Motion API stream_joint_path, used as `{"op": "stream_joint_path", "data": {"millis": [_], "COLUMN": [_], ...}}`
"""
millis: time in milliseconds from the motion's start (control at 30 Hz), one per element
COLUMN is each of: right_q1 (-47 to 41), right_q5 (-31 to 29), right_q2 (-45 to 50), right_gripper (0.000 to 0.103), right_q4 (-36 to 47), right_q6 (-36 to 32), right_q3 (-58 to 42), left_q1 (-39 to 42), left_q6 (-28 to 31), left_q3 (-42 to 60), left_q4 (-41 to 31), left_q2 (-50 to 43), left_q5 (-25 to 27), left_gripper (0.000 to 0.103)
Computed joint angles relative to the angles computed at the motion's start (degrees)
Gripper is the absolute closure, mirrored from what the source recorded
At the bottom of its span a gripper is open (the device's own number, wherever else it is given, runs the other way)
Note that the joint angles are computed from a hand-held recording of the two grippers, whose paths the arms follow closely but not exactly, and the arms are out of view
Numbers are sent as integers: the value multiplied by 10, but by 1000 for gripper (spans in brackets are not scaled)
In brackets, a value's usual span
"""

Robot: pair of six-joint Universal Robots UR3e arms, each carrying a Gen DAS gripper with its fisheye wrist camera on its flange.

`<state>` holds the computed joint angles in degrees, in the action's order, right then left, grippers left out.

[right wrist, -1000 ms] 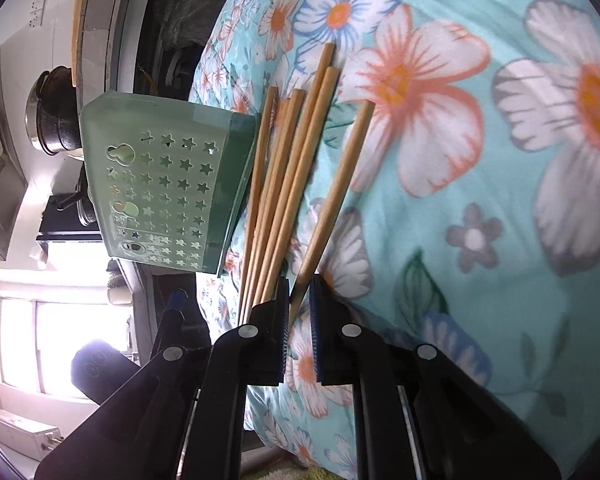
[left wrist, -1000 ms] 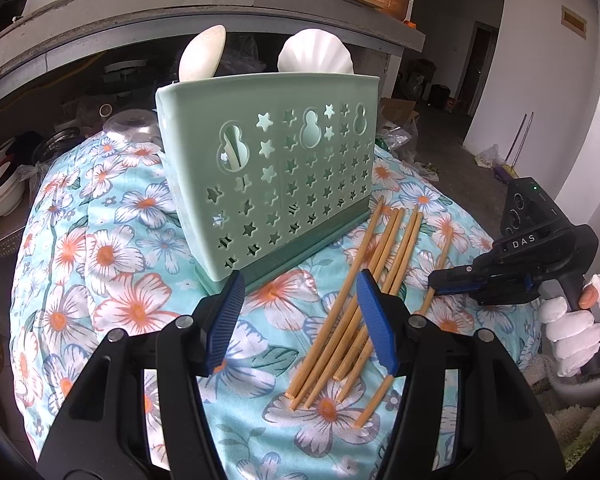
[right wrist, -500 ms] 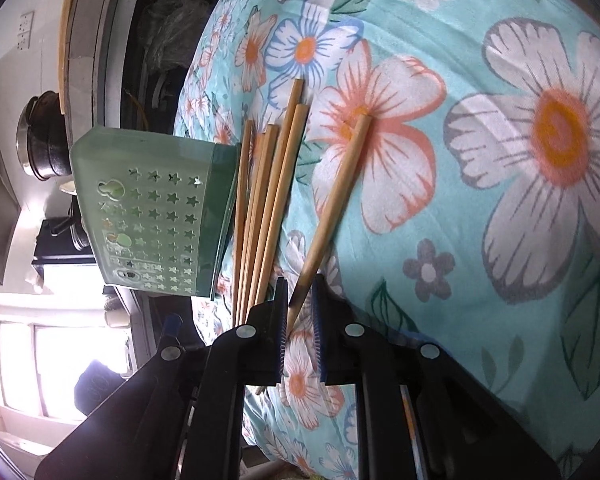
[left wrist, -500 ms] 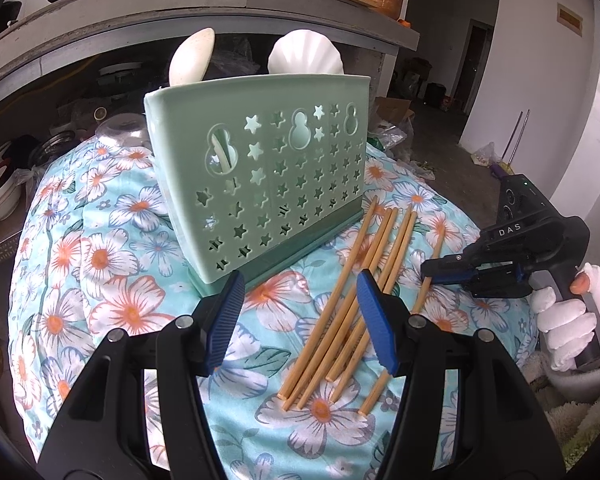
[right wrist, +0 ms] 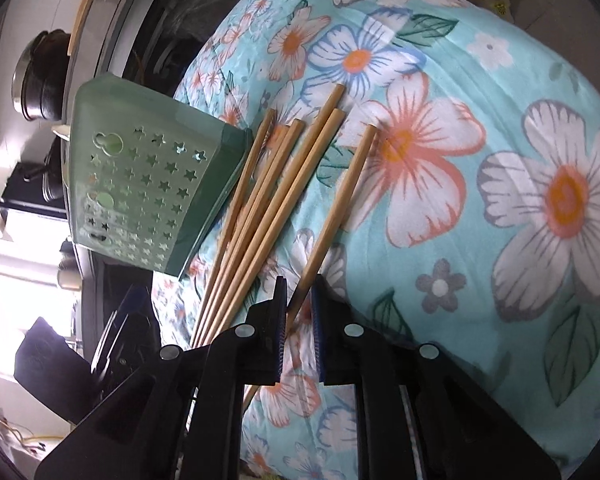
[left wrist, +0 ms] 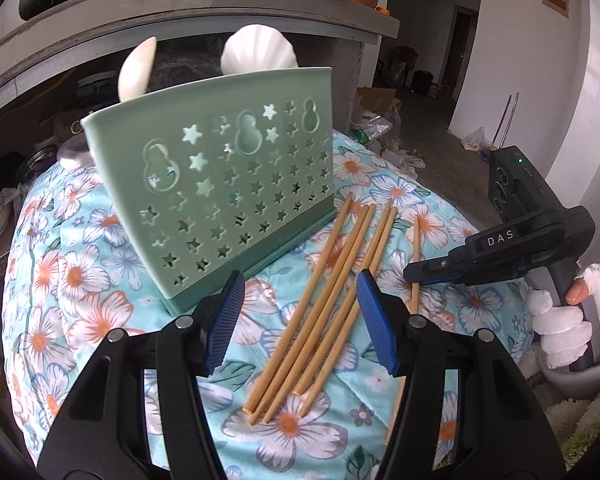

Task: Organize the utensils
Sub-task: 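Lower the left gripper onto the chopstick bundle while the right gripper holds its chopstick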

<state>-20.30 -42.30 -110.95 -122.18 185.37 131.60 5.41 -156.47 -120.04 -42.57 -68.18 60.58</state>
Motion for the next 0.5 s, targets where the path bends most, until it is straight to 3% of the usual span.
{"op": "stream_joint_path", "data": {"millis": [233,500], "right_q1": [-82,-147], "right_q5": [25,48], "right_q2": [-84,-139], "right_gripper": [91,91], "right_q4": [134,249], "right_q6": [-105,-208], "right_q3": [29,43], "left_q1": [-94,-216], "left_q6": [-9,34], "left_q3": [31,113], "left_q4": [54,95], "left_q2": [-68,-191], "left_q5": [61,174], "left_gripper": [53,81]}}
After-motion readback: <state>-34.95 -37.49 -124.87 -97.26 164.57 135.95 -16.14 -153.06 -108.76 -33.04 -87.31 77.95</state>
